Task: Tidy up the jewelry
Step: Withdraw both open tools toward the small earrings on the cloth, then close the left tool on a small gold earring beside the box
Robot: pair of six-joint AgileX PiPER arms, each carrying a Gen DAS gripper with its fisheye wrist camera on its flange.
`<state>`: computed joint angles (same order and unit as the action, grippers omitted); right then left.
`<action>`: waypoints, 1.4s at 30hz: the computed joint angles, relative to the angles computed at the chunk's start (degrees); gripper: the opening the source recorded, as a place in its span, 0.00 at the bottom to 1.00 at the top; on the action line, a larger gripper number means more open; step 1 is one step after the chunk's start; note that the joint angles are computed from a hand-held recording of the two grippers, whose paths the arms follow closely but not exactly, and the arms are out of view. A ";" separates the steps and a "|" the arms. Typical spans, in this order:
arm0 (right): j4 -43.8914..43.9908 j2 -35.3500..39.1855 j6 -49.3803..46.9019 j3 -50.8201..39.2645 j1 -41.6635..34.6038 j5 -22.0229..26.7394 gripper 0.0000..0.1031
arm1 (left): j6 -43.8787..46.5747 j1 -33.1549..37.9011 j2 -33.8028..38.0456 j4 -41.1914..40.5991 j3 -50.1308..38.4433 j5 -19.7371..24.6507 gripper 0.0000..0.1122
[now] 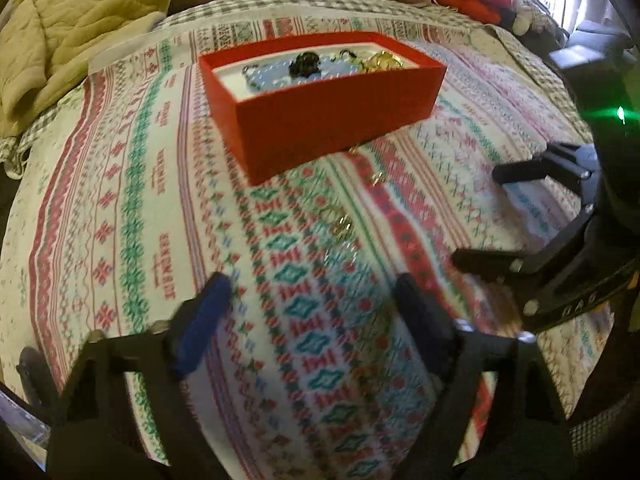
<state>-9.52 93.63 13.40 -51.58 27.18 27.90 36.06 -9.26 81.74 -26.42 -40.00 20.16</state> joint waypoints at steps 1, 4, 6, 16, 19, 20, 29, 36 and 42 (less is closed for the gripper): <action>0.01 0.11 -0.05 -0.25 -0.03 0.11 1.00 | -0.86 0.00 0.28 0.31 -0.66 0.39 0.60; 0.83 -0.07 -1.32 -0.11 -0.35 0.08 1.00 | -0.36 0.98 0.97 -1.76 -2.13 2.20 0.44; 1.62 -0.30 -2.66 0.07 -0.69 0.10 1.00 | 2.06 2.22 1.87 -4.06 -3.47 4.03 0.40; 1.57 -0.66 -2.48 0.67 -0.67 0.16 1.00 | 1.50 -1.52 2.66 -1.45 -4.09 4.27 0.35; 1.59 -0.21 -2.27 -0.19 -0.52 1.07 1.00 | -0.49 -2.17 2.70 0.88 -4.29 4.37 0.21; 1.82 -0.09 -2.47 -0.48 -0.58 1.45 1.00 | -1.15 -2.25 2.74 1.75 -4.36 4.34 0.17; 6.17 0.57 -5.54 -2.63 -0.88 2.58 1.00 | -1.08 0.80 2.41 3.13 -4.95 5.75 0.03; 8.93 2.21 -6.46 -6.06 0.92 3.09 0.97 | -0.08 3.22 1.09 3.55 -4.16 5.59 0.02; 8.01 4.10 -4.74 -9.02 2.94 4.27 0.97 | 13.87 6.85 1.14 -8.42 -4.20 9.29 0.14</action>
